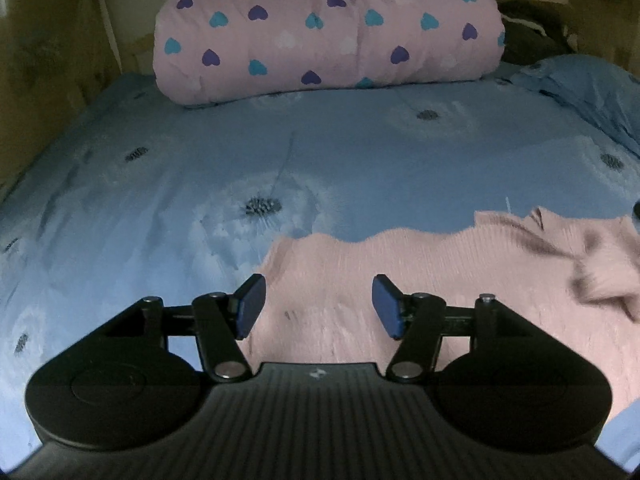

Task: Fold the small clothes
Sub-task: 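Lay the held sleeves across the cardigan body and open both tools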

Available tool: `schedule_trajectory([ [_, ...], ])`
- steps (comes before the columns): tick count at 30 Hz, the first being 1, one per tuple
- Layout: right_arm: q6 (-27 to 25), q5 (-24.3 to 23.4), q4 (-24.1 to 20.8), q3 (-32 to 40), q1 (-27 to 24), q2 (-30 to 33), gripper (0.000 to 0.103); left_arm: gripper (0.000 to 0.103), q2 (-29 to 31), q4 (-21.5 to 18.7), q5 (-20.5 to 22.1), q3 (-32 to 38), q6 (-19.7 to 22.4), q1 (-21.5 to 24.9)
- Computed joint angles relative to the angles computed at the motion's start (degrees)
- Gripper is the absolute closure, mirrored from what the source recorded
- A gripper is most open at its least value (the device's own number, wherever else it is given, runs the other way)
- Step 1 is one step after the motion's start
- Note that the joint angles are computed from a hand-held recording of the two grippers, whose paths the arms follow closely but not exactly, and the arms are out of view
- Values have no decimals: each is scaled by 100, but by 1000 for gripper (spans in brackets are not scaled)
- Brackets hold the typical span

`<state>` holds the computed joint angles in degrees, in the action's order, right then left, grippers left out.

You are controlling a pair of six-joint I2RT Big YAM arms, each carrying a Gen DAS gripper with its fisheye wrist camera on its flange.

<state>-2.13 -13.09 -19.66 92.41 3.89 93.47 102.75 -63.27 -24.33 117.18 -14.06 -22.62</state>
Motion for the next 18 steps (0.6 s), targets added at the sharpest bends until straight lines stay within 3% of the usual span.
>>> schedule_trajectory([
  [3, -82, -192, 72, -78, -138, -109, 60, 38, -260, 418, -93, -561, -228, -26],
  [6, -185, -357, 134, -177, -272, -180, 48, 38, -308, 357, -86, -752, -516, -4],
  [9, -760, -777, -229, -154, -395, -215, 48, 38, -303, 338, -173, -848, -393, -37],
  [13, -1714, -1516, -662, -214, -433, -306, 48, 38, -385, 662, -191, -1114, -118, -91],
  [18, -1966, -1757, -1173, 59, -229, -62, 48, 36, -286, 612, -51, -1010, -285, -47],
])
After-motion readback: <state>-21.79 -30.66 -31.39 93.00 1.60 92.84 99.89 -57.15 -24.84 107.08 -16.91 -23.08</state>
